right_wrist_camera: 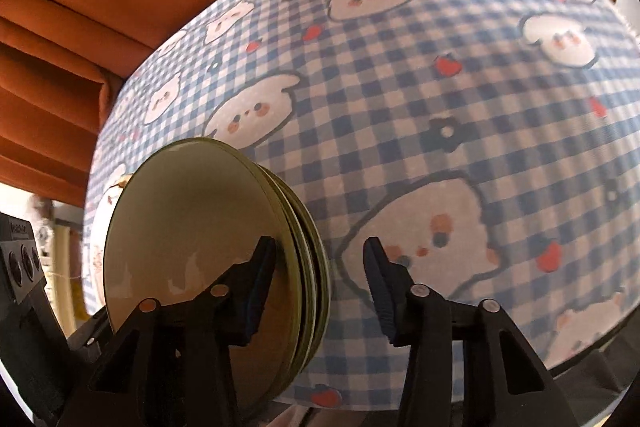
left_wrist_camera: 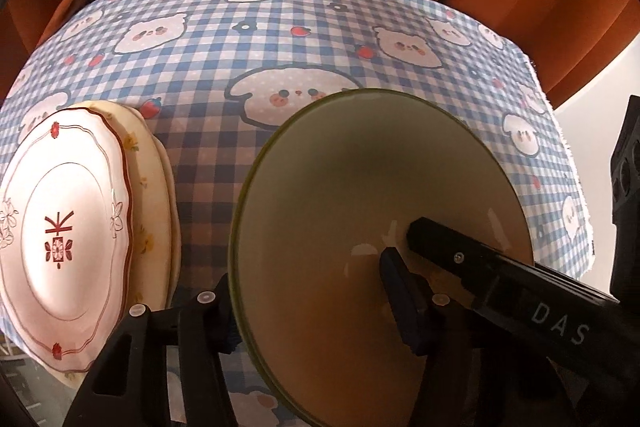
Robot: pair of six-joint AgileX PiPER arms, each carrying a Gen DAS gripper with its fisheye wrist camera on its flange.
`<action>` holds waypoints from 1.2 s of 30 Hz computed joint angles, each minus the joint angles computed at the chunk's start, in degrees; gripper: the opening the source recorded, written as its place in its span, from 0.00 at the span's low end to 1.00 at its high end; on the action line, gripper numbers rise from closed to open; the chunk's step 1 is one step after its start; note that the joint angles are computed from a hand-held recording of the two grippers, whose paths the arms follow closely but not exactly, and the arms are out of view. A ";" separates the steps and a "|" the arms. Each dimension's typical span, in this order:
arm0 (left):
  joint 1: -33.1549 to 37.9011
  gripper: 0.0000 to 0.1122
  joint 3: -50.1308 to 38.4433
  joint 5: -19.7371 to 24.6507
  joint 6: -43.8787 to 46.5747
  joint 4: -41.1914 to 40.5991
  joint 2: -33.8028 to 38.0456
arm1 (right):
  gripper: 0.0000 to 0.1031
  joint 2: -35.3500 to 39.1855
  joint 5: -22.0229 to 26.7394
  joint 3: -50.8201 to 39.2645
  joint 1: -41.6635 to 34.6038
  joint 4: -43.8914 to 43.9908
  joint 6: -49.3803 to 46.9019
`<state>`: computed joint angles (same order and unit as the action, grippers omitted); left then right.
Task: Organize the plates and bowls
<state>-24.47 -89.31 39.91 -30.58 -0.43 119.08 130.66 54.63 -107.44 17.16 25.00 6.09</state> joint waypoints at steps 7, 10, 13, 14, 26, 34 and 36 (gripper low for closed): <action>-0.46 0.52 -0.60 1.31 -2.00 2.05 0.12 | 0.34 1.66 0.82 -0.53 -1.75 7.89 -6.27; -0.80 0.51 -0.85 1.49 -2.80 2.90 0.20 | 0.34 2.00 1.43 -0.89 -2.25 8.70 -7.49; -1.01 0.50 -0.51 1.86 -3.45 3.24 -0.24 | 0.34 2.29 2.35 -1.76 -2.30 8.14 -7.71; -1.18 0.50 -0.54 2.04 -3.98 3.46 -0.32 | 0.34 2.49 2.75 -2.26 -2.28 7.89 -7.74; -2.33 0.50 -3.39 6.17 -6.29 4.74 -2.82 | 0.34 1.18 6.97 -6.23 -2.67 5.56 -6.41; -0.08 0.50 -1.23 5.46 -2.30 3.19 -6.81 | 0.34 -0.93 7.62 -9.31 -0.80 2.83 -2.06; 1.07 0.50 0.30 4.17 -0.02 2.13 -7.90 | 0.34 -0.80 7.29 -10.56 0.35 1.67 -0.25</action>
